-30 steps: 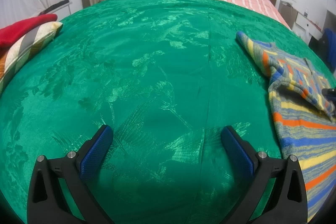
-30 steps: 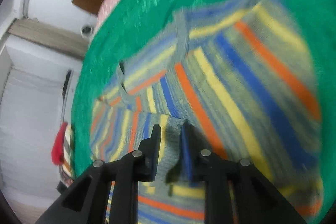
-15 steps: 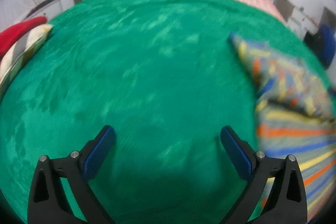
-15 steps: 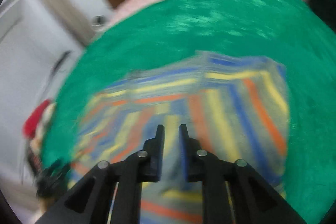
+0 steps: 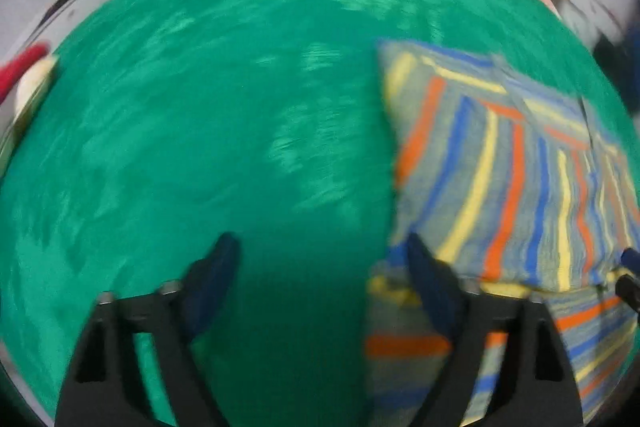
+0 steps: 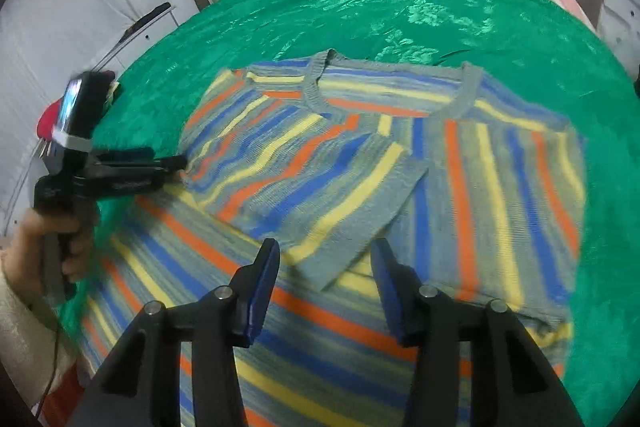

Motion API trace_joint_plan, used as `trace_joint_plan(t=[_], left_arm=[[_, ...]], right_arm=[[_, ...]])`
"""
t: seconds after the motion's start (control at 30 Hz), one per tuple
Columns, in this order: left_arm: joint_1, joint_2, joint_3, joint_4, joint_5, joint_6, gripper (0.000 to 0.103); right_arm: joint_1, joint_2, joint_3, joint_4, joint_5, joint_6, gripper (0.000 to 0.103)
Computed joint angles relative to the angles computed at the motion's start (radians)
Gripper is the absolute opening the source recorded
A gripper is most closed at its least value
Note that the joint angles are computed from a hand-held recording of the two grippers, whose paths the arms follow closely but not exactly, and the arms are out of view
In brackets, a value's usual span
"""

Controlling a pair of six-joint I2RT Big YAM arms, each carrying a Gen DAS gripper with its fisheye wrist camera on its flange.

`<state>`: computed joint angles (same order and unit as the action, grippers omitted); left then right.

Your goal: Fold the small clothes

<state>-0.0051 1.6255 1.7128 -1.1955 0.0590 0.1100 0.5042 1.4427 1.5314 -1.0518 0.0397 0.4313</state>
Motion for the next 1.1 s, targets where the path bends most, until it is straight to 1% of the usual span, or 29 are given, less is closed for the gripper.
trace_joint_plan(t=[0.07, 0.1, 0.13, 0.2, 0.23, 0.27, 0.3, 0.33, 0.37, 0.4, 0.43, 0.47, 0.5, 0.53, 0.57, 0.63, 0.67, 0.7, 0.73, 0.77, 0.8, 0.83, 0.9, 0.97, 1.03, 1.1], left_arm=[[0.024, -0.013, 0.011, -0.008, 0.026, -0.019, 0.092], [0.029, -0.02, 0.016, -0.002, 0.044, -0.026, 0.092], [0.029, -0.028, 0.016, 0.006, 0.068, -0.034, 0.092], [0.025, -0.029, 0.037, 0.024, 0.151, -0.05, 0.095], [0.016, -0.021, 0.049, 0.024, 0.158, -0.046, 0.096], [0.0, -0.012, 0.054, 0.025, 0.141, -0.032, 0.096], [-0.025, 0.003, 0.058, 0.016, 0.077, -0.006, 0.096], [-0.048, 0.027, 0.068, -0.009, -0.007, 0.01, 0.096], [-0.056, 0.047, 0.064, -0.03, -0.079, 0.018, 0.096], [-0.046, 0.054, 0.051, -0.034, -0.065, 0.011, 0.096], [-0.022, 0.035, 0.028, -0.01, -0.01, -0.007, 0.096], [-0.004, 0.02, 0.025, -0.014, 0.017, -0.022, 0.096], [0.012, 0.005, 0.021, -0.015, 0.048, -0.03, 0.096], [0.028, -0.017, 0.015, -0.015, 0.072, -0.028, 0.095], [0.041, -0.041, 0.004, -0.01, 0.079, -0.013, 0.095], [0.073, -0.108, -0.035, -0.001, 0.106, 0.044, 0.096], [0.086, -0.133, -0.052, -0.006, 0.124, 0.064, 0.097], [0.107, -0.161, -0.068, -0.024, 0.155, 0.096, 0.097], [0.126, -0.188, -0.085, -0.049, 0.179, 0.129, 0.097], [0.139, -0.209, -0.104, -0.066, 0.192, 0.155, 0.097], [0.154, -0.237, -0.133, -0.084, 0.204, 0.185, 0.097], [0.167, -0.269, -0.169, -0.094, 0.212, 0.208, 0.097], [0.183, -0.318, -0.224, -0.115, 0.233, 0.229, 0.097], [0.197, -0.372, -0.286, -0.136, 0.256, 0.241, 0.097], [0.204, -0.436, -0.35, -0.146, 0.26, 0.256, 0.097], [0.199, -0.486, -0.397, -0.148, 0.245, 0.269, 0.097]], right_arm=[[-0.006, -0.012, -0.015, 0.01, 0.005, -0.017, 0.048], [-0.009, -0.021, -0.022, 0.025, 0.011, -0.011, 0.048], [-0.007, -0.028, -0.028, 0.052, 0.017, -0.001, 0.048], [-0.012, -0.043, -0.036, 0.112, 0.023, -0.004, 0.048], [-0.011, -0.044, -0.038, 0.137, 0.021, -0.008, 0.048], [-0.008, -0.045, -0.041, 0.161, 0.002, -0.012, 0.048], [-0.008, -0.036, -0.038, 0.18, -0.04, -0.019, 0.048], [-0.009, -0.021, -0.036, 0.192, -0.09, -0.024, 0.048], [-0.01, -0.004, -0.034, 0.188, -0.129, -0.025, 0.048], [-0.017, 0.039, -0.013, 0.134, -0.188, -0.022, 0.048], [-0.02, 0.076, 0.003, 0.077, -0.209, -0.014, 0.048], [-0.019, 0.076, -0.001, 0.069, -0.203, -0.007, 0.046], [-0.012, 0.048, -0.019, 0.091, -0.177, 0.004, 0.046], [-0.005, 0.037, -0.011, 0.063, -0.15, 0.014, 0.046], [0.003, 0.021, -0.008, 0.042, -0.12, 0.022, 0.046], [0.024, -0.054, -0.04, 0.045, -0.07, 0.004, 0.048], [0.035, -0.087, -0.055, 0.042, -0.043, -0.005, 0.053], [0.051, -0.133, -0.077, 0.038, 0.0, -0.011, 0.061], [0.069, -0.188, -0.109, 0.036, 0.047, -0.007, 0.065], [0.087, -0.246, -0.145, 0.029, 0.095, 0.003, 0.073], [0.095, -0.289, -0.176, 0.024, 0.128, 0.017, 0.079], [0.103, -0.324, -0.2, 0.014, 0.159, 0.034, 0.08], [0.125, -0.406, -0.257, -0.029, 0.219, 0.091, 0.08], [0.145, -0.479, -0.31, -0.078, 0.273, 0.176, 0.08], [0.17, -0.56, -0.373, -0.116, 0.314, 0.281, 0.08], [0.203, -0.621, -0.413, -0.164, 0.345, 0.373, 0.08]])
